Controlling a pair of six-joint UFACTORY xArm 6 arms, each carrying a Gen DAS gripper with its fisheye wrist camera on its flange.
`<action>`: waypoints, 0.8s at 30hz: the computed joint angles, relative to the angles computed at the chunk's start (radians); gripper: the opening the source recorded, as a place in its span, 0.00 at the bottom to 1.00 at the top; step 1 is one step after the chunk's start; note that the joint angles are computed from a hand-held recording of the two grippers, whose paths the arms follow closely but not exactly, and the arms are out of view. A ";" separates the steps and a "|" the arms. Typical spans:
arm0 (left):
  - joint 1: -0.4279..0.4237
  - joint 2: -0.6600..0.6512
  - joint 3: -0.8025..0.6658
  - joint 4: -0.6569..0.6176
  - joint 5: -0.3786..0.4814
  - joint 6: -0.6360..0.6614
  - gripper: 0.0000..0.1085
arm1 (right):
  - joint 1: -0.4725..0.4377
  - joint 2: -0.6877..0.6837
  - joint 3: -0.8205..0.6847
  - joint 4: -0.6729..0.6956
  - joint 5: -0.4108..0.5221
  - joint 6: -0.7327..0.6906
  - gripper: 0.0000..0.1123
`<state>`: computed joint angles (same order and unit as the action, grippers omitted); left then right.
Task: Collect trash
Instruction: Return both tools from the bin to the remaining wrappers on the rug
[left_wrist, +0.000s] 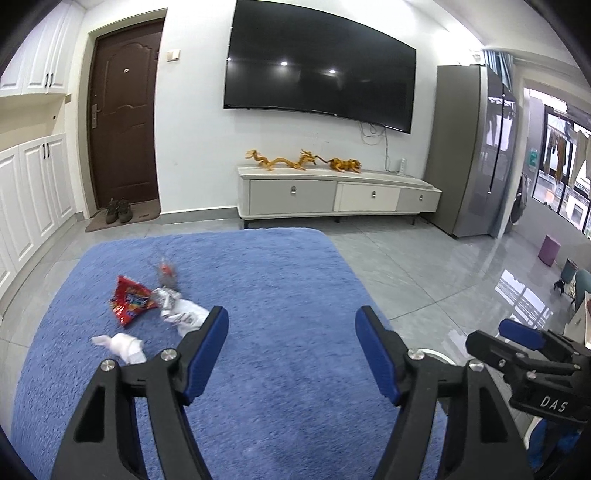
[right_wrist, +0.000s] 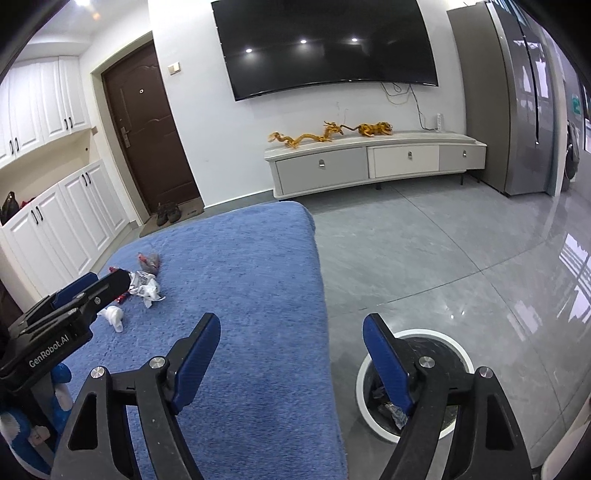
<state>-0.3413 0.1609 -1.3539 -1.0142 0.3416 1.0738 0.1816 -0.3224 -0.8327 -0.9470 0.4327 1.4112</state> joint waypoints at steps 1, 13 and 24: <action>0.005 0.001 0.000 -0.002 -0.001 0.000 0.64 | 0.005 0.002 -0.003 -0.003 0.002 -0.001 0.70; 0.082 0.026 -0.016 -0.028 -0.021 -0.016 0.64 | 0.068 0.084 -0.098 -0.009 0.028 -0.027 0.70; 0.221 0.170 -0.175 0.133 -0.075 -0.255 0.64 | 0.088 0.215 -0.258 0.016 -0.007 -0.120 0.70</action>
<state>-0.1200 0.3314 -1.5287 -0.8809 0.2664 0.8190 0.2698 -0.1072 -1.0909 -0.9305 0.4252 1.2908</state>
